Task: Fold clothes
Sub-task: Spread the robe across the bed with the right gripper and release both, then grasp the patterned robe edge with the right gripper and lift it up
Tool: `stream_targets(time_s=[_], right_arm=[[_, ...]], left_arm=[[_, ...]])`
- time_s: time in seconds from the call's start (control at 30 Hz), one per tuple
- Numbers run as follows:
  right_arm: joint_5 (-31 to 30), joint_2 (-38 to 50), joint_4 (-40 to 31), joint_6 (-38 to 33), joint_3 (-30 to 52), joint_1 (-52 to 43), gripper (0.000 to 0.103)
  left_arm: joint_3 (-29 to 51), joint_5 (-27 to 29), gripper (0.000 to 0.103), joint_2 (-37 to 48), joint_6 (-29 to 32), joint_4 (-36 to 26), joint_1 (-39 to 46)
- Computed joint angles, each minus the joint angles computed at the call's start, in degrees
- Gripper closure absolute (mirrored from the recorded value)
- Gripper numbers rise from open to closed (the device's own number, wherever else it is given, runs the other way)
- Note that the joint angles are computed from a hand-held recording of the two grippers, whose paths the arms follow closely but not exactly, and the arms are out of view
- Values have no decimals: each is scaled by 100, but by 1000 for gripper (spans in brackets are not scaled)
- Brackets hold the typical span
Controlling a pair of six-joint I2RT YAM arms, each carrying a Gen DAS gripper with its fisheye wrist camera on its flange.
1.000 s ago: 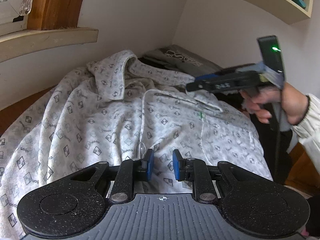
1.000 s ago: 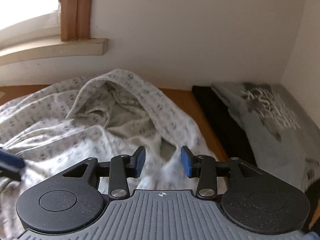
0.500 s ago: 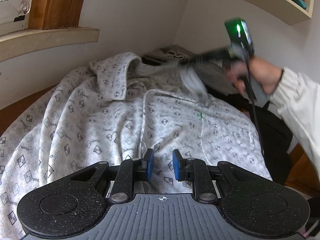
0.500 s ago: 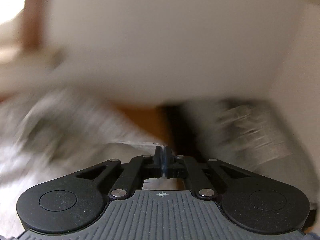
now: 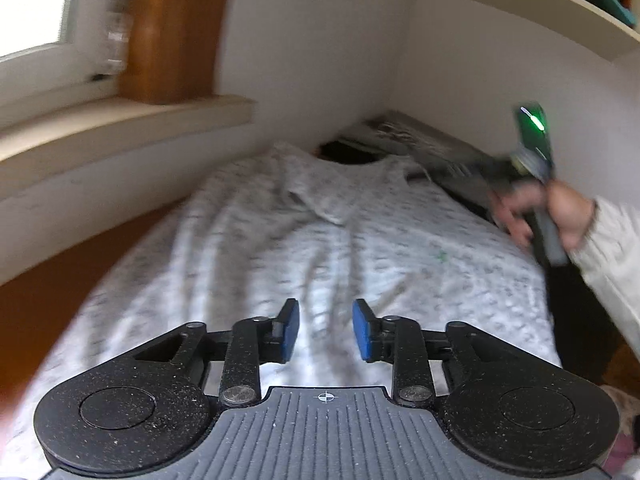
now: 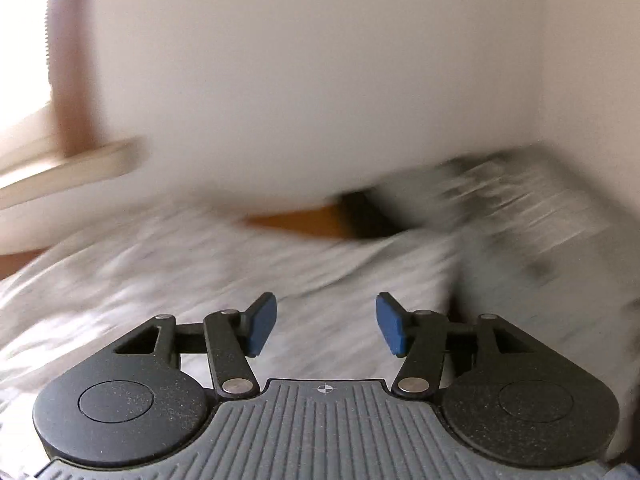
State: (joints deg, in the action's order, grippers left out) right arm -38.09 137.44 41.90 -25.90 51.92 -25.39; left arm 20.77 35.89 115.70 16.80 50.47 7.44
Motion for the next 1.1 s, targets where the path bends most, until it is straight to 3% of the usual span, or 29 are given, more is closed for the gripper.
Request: stream_targets(time_s=[0.17,0.27,0.4,0.5,0.67,0.8,0.87,0.97,1.1], right_arm=[[-210,233,122,-667,-299,69,46],[40,266,181,-696,-309,173,41],[38,279,-48,-634,-164,175,37],[111,294,52,-627,-211,204,34],[144,338,132,-613,-238,178,31],[213,345,186,-563,-239,196,29],[298,340,466,-587,-375,232,30],[649,278,1525,-724,-980,557,32],[540,-89,2055,-730,-1762,1478,33]], left_arm=[[-535,-20,55,-936,266,-477,937],[-759,96,54,-1607,616,-1020,1749],[-773,500,54,-2528,1258,-2173,3033],[-560,913,45,-2976,1885,-3125,3974],[-326,1177,46,-2350,2894,-3552,5036],[-113,1333,52,-1568,3640,-3766,5672],[53,1489,53,-1385,4362,-4292,6167],[202,1560,53,-1127,4916,-4595,6588],[469,1639,54,-885,5654,-5234,7089]])
